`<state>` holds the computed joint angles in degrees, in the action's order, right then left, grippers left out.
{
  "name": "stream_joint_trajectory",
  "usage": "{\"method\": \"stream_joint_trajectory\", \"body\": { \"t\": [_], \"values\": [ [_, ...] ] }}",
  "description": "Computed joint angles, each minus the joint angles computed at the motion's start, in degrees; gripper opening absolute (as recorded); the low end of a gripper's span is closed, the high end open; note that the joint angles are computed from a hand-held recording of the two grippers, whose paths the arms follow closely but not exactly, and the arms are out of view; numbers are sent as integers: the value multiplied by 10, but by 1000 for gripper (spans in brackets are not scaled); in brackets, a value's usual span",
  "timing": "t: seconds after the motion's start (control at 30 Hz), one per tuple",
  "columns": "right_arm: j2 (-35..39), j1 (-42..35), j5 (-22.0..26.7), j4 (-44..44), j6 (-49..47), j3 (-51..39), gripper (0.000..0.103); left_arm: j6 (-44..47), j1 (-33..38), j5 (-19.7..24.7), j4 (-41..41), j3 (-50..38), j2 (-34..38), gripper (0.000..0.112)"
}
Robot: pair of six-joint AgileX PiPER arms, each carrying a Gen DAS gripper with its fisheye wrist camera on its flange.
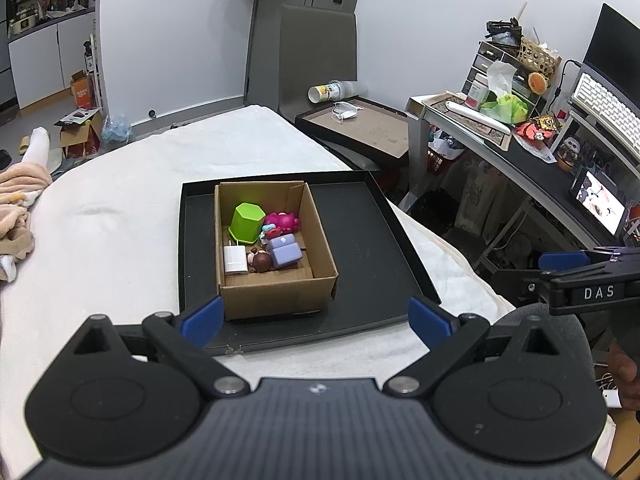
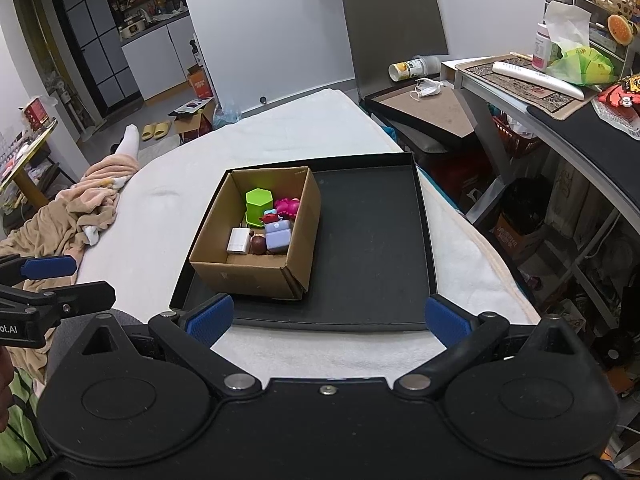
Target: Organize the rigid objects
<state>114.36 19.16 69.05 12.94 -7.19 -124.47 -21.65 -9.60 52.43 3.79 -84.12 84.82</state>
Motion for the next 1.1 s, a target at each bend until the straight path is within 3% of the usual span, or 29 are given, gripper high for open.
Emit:
{"method": "stream_joint_trajectory", "body": {
  "t": [1.1],
  "values": [
    [-4, -1, 0, -3, -2, 3, 103, 10, 1, 3, -3, 5, -5, 98]
  ]
}}
